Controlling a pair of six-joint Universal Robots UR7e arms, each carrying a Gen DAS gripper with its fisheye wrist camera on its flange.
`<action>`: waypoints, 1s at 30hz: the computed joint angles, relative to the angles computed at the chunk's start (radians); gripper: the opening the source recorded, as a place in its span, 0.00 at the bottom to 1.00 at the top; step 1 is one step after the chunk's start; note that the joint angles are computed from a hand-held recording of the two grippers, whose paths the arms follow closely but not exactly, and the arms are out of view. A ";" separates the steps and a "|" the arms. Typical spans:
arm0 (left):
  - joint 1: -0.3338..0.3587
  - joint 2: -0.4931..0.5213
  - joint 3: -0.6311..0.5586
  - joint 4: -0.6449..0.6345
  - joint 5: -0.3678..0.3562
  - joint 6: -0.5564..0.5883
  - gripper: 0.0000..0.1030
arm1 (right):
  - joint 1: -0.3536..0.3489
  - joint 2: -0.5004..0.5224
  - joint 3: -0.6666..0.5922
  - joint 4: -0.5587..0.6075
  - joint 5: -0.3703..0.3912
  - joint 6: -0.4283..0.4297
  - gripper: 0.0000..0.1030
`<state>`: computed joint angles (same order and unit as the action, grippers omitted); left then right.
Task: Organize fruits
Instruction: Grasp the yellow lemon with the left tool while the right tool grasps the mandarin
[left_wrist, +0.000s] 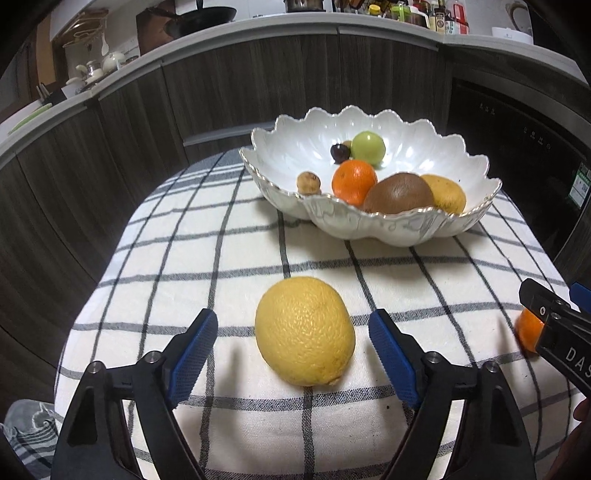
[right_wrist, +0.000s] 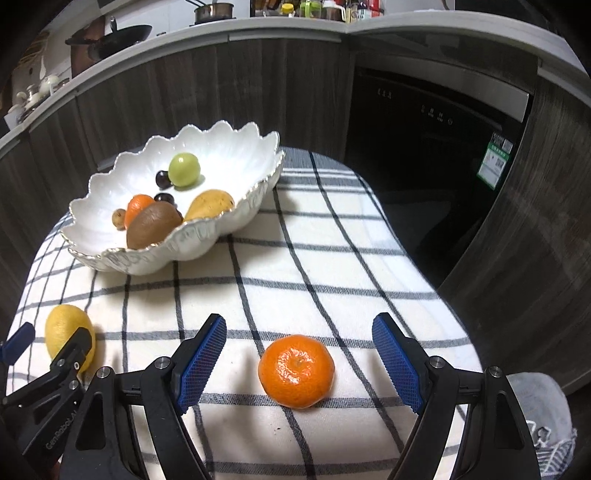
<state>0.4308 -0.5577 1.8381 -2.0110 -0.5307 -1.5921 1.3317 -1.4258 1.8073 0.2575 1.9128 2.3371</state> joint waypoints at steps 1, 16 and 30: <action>0.003 0.001 0.000 -0.006 -0.002 0.004 0.78 | -0.001 0.004 -0.001 0.001 0.001 -0.001 0.80; 0.039 0.011 -0.003 -0.084 -0.056 0.070 0.56 | -0.036 0.078 -0.050 0.069 0.006 0.033 0.63; 0.037 0.007 0.009 -0.125 -0.065 0.093 0.54 | -0.040 0.071 -0.047 0.085 0.006 0.020 0.45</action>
<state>0.4677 -0.5510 1.8473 -2.1359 -0.5957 -1.4987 1.2921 -1.3546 1.7600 0.3424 1.9188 2.3570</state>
